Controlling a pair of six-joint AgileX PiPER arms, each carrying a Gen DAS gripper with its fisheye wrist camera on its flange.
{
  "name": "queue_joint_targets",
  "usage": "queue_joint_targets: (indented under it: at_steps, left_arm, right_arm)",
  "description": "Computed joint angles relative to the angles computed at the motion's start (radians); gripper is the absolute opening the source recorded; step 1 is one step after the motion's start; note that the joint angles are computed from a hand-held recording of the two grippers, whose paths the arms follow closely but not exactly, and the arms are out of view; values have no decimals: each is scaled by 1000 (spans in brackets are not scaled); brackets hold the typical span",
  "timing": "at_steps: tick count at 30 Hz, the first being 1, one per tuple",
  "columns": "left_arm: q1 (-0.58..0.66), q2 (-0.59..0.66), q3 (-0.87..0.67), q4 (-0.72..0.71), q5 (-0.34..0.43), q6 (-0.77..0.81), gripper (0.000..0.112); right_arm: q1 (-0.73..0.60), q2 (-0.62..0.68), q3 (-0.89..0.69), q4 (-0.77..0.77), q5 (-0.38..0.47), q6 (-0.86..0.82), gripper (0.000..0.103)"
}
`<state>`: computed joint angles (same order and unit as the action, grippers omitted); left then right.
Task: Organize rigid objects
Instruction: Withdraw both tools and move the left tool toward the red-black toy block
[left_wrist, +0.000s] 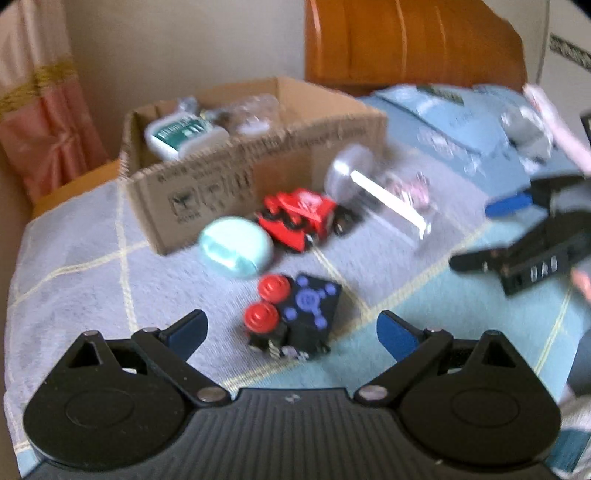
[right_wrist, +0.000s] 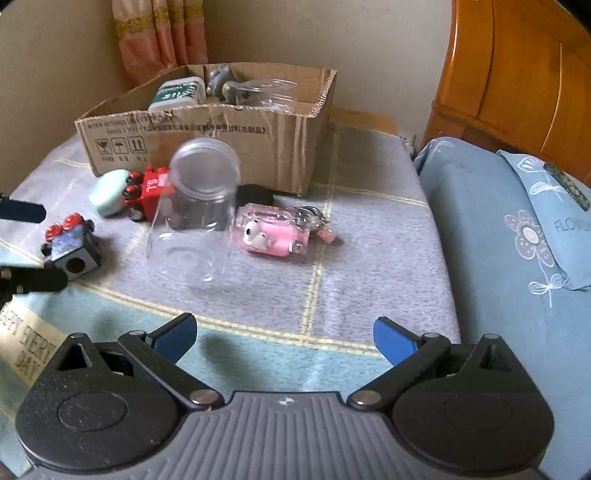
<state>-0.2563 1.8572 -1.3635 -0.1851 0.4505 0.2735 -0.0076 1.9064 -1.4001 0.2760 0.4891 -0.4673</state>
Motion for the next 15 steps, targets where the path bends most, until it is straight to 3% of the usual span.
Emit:
queue_joint_targets:
  at_steps: [4, 15]
  left_arm:
    - [-1, 24, 6, -9, 3, 32, 102]
    - [31, 28, 28, -173, -24, 214, 103]
  right_arm:
    - [-8, 26, -27, -47, 1, 46, 103]
    - [-42, 109, -124, 81, 10, -83, 103]
